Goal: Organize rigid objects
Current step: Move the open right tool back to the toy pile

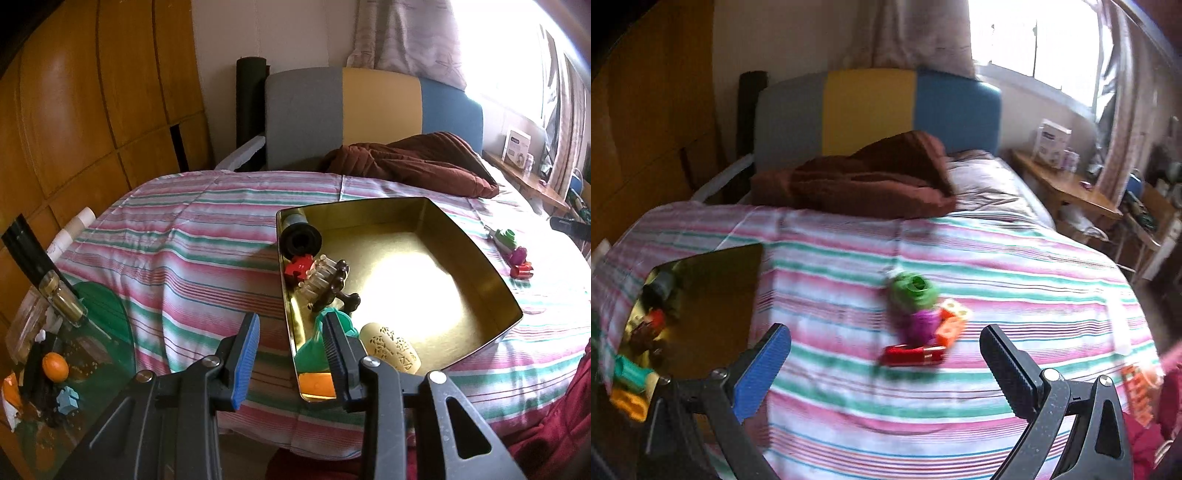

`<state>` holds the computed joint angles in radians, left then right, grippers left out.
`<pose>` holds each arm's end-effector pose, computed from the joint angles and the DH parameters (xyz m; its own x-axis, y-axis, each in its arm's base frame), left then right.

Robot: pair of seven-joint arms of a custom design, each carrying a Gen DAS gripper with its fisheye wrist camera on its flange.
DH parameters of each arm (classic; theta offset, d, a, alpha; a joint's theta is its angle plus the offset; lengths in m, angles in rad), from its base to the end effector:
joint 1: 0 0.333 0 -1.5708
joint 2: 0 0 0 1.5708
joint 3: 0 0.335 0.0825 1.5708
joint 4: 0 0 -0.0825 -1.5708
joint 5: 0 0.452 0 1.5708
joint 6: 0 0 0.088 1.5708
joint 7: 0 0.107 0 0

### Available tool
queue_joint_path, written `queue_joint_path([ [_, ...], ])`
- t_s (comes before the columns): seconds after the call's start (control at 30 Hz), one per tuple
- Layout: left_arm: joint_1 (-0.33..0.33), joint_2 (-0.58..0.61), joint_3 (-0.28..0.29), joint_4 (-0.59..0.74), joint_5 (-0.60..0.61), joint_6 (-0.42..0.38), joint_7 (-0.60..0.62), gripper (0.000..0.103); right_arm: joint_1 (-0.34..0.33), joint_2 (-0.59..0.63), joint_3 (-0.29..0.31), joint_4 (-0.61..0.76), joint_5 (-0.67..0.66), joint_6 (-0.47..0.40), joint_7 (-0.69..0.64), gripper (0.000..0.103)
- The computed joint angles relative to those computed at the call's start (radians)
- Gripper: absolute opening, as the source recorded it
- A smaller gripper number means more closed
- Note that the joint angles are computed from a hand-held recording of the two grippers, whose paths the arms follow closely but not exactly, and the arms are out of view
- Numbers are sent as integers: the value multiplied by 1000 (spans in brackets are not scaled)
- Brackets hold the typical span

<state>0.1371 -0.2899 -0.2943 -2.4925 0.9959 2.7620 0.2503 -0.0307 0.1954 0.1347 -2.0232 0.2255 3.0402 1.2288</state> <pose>0.5062 -0.1164 0.4084 0.3225 -0.9444 -0.0641 -0.6696 -0.1797 -0.7207 0.6916 0.0506 0.4294 0.1963 -0.9795 0.0451 -0.6579 -0.1657 -0.7347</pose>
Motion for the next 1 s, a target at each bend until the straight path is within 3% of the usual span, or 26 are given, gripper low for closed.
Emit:
queue_joint_path([
  [0.2, -6, 4, -2, 11, -2, -6, 12, 35, 22, 45, -90, 45, -107, 25, 145, 103],
  [0.5, -39, 54, -2, 81, 8, -21, 58, 35, -47, 155, -98, 126, -160, -23, 311, 103],
  [0.57, -55, 76, 3, 106, 14, -26, 74, 35, -70, 181, -92, 158, -144, -99, 347, 103],
  [0.73, -107, 144, 25, 176, 18, -21, 117, 35, -191, 209, 18, 213, 71, -214, 267, 103],
  [1.0, -206, 257, 65, 290, -9, -16, 218, 35, -208, 215, 22, 227, 268, -255, 206, 103],
])
